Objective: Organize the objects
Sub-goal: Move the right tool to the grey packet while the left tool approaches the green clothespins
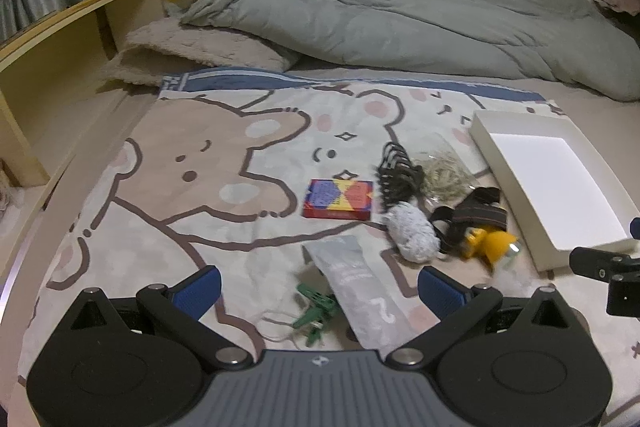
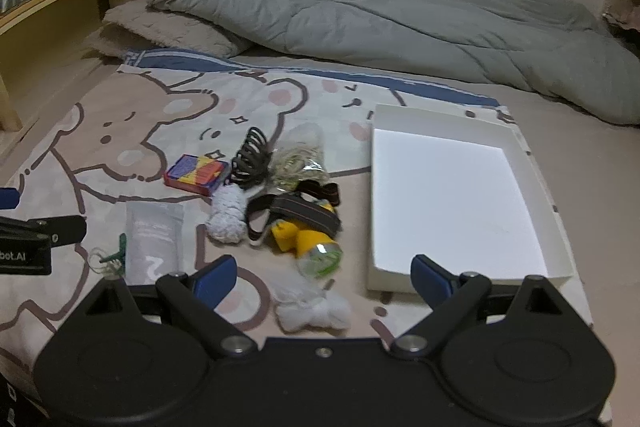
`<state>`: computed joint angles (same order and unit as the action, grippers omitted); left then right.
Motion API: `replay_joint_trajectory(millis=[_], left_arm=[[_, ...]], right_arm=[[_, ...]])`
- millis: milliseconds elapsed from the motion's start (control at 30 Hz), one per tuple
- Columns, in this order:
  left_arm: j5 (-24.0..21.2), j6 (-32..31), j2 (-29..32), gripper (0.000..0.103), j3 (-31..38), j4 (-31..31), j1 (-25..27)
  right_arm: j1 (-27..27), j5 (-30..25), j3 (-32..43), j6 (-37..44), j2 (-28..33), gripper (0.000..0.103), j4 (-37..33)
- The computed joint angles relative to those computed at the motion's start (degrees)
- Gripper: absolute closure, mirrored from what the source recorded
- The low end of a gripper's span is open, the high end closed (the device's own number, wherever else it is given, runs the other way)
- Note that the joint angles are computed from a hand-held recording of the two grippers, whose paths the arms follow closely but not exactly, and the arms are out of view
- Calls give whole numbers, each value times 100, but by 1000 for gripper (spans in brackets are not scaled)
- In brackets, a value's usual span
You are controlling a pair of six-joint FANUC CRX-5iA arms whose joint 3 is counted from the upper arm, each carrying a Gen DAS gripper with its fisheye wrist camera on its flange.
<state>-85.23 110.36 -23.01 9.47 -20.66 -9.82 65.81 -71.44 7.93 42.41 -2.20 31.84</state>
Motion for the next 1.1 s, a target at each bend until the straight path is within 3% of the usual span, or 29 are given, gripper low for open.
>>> replay_joint_trajectory(millis=[233, 400, 700, 900, 1100], left_arm=[[166, -100, -89, 0, -150, 123, 425], [676, -367, -367, 0, -551, 616, 894], [1126, -732, -562, 0, -872, 712, 1306], [1072, -1266, -552, 0, -1008, 1136, 1903], [980, -1663, -613, 0, -1182, 1512, 2375]], right_arm=[[-149, 197, 373, 300, 336, 8, -224], [-234, 562, 503, 638, 466, 6, -549], [-356, 1128, 759, 1614, 837, 0, -1463], [-531, 896, 1237, 2027, 1274, 0, -2422], [-574, 684, 1485, 2063, 1688, 0, -2641]])
